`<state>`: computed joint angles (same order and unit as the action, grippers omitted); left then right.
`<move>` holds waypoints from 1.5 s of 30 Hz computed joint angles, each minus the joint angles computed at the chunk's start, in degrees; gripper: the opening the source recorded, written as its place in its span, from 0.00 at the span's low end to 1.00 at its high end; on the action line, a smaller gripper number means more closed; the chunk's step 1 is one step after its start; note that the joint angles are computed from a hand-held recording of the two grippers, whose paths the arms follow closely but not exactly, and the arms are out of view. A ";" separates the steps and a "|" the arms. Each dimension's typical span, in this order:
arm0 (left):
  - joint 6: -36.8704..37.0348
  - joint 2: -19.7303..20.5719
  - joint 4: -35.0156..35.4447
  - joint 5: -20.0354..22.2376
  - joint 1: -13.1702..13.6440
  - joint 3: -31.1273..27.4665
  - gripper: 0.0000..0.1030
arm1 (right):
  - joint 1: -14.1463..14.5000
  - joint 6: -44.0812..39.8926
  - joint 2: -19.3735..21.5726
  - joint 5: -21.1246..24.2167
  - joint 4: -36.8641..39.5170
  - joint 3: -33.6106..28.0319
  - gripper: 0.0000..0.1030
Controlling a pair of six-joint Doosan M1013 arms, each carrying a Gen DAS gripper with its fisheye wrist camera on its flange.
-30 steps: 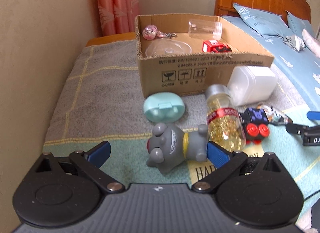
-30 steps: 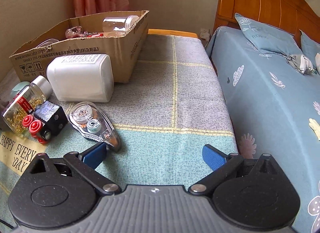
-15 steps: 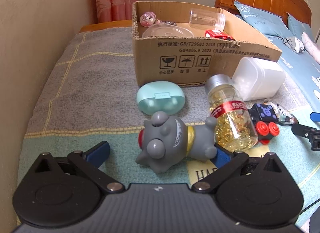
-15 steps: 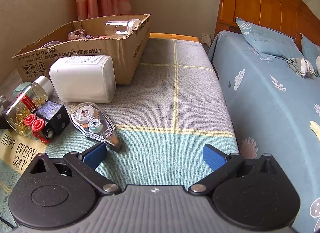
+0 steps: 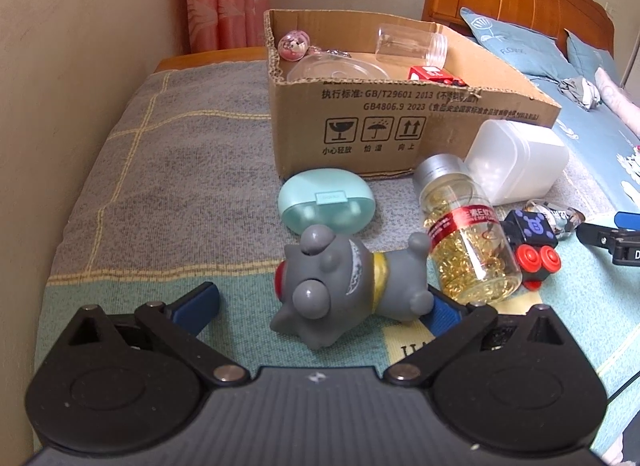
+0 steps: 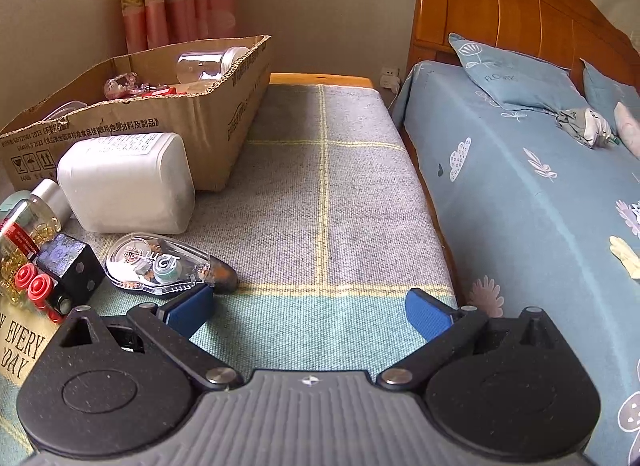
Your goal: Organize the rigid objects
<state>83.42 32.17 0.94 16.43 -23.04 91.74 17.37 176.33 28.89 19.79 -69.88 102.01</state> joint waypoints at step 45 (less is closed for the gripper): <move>11.64 -0.08 -9.98 -1.03 -0.04 -0.05 0.71 | 1.18 -3.85 1.11 -2.62 1.09 -2.05 1.00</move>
<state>95.06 32.09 -9.04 15.40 -23.09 91.69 18.54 172.49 30.00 17.17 -68.79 99.97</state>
